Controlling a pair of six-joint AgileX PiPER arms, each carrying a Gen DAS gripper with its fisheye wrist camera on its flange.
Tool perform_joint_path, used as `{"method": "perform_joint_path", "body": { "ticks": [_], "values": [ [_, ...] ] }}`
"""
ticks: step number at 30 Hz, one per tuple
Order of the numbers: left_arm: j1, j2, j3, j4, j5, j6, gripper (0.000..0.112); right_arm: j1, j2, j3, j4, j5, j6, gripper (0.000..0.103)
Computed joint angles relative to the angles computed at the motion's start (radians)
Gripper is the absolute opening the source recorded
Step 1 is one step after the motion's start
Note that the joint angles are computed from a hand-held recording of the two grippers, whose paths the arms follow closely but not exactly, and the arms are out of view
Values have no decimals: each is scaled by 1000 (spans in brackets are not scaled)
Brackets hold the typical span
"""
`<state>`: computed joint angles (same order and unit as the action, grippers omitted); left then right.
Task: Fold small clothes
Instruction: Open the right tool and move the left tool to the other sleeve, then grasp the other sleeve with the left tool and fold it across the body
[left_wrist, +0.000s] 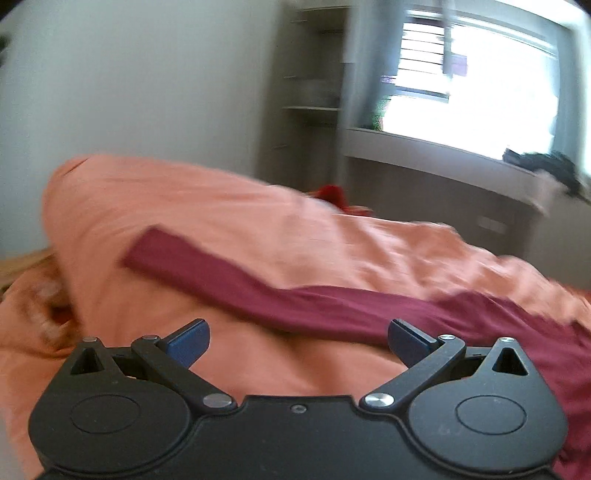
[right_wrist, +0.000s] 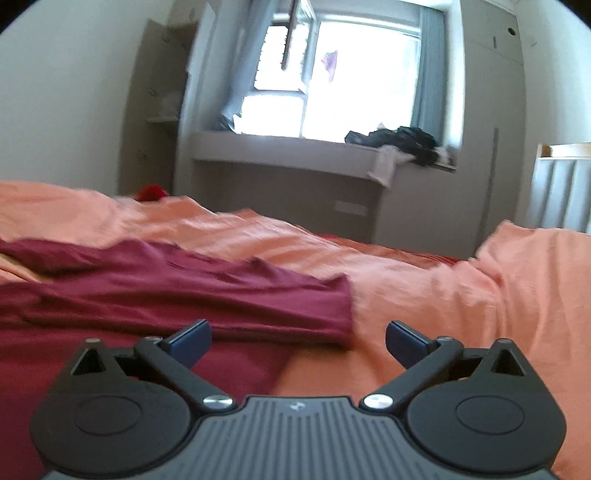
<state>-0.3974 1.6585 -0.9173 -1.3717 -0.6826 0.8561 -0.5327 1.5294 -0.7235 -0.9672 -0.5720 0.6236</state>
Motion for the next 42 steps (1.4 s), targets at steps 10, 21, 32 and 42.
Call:
{"method": "perform_joint_path", "body": {
  "ticks": [10, 21, 32, 42],
  "values": [
    [328, -7, -34, 2, 195, -128, 94, 18, -65, 118, -158, -192, 144, 103],
    [309, 134, -250, -101, 24, 51, 9, 63, -43, 136, -57, -161, 46, 103],
    [173, 94, -277, 516, 33, -246, 6, 52, -41, 141, -39, -180, 61, 103],
    [-139, 122, -317, 843, 68, -301, 6, 49, -64, 158, 6, -194, 52, 103]
  ]
}}
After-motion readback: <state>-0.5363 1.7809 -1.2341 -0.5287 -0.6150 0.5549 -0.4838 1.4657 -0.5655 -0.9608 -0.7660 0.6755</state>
